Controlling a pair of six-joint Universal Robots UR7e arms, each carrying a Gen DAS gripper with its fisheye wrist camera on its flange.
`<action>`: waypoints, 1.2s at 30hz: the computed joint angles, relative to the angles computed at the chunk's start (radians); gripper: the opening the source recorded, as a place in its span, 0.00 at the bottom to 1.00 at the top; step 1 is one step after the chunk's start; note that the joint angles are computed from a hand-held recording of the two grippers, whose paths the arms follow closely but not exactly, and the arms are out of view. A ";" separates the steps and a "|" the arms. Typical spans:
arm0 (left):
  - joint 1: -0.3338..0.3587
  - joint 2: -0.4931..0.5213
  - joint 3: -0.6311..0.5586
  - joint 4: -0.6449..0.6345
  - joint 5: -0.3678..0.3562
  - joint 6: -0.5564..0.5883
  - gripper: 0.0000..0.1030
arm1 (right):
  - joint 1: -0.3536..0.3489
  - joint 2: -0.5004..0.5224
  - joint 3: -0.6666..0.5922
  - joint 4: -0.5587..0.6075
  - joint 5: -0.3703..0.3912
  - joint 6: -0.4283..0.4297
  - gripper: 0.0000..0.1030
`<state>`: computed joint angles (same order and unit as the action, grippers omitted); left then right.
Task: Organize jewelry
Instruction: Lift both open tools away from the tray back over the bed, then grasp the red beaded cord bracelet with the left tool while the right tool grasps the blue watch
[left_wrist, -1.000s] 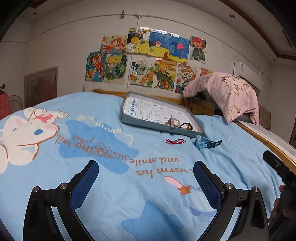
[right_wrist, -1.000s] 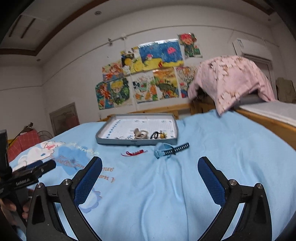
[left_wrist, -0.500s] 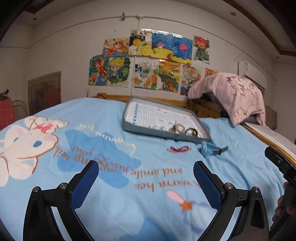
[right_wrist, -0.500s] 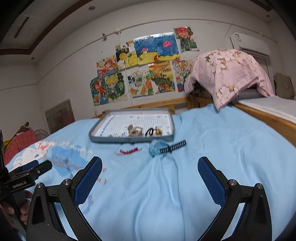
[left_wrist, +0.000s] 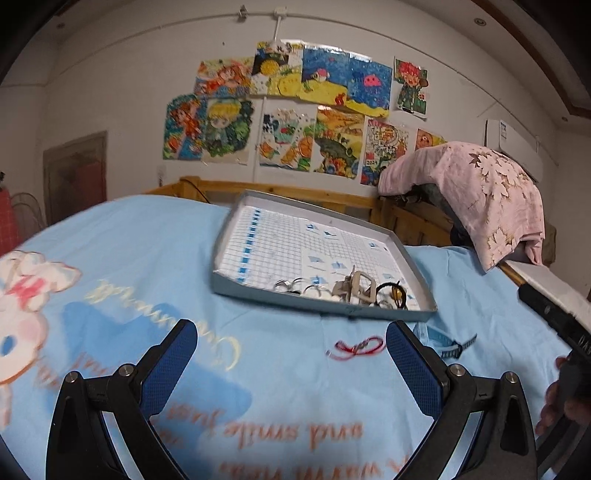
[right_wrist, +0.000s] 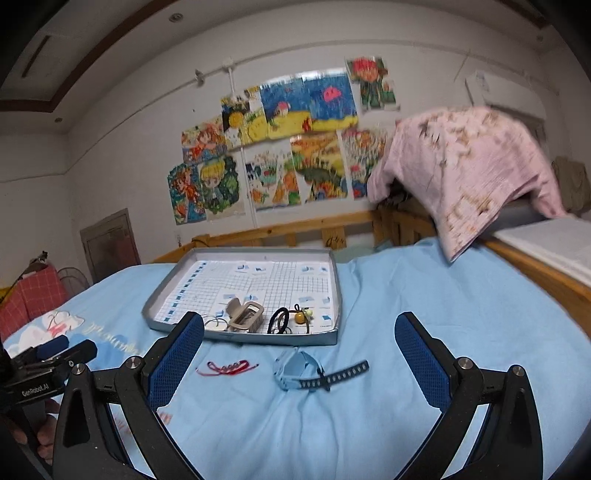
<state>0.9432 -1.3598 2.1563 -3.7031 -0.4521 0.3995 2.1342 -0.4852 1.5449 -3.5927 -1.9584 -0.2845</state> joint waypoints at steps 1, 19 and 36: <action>0.025 0.008 -0.021 0.033 -0.036 -0.016 1.00 | -0.013 0.008 -0.023 0.038 0.018 0.015 0.99; 0.211 0.119 -0.194 0.409 -0.349 0.020 0.68 | -0.118 0.139 -0.226 0.344 0.202 0.008 0.66; 0.265 0.165 -0.259 0.617 -0.387 -0.010 0.50 | -0.133 0.155 -0.256 0.465 0.181 0.049 0.66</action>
<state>1.2084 -1.1952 1.8975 -3.0865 -0.8392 0.3892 2.0011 -0.3299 1.2886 -3.1278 -1.7779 -0.2355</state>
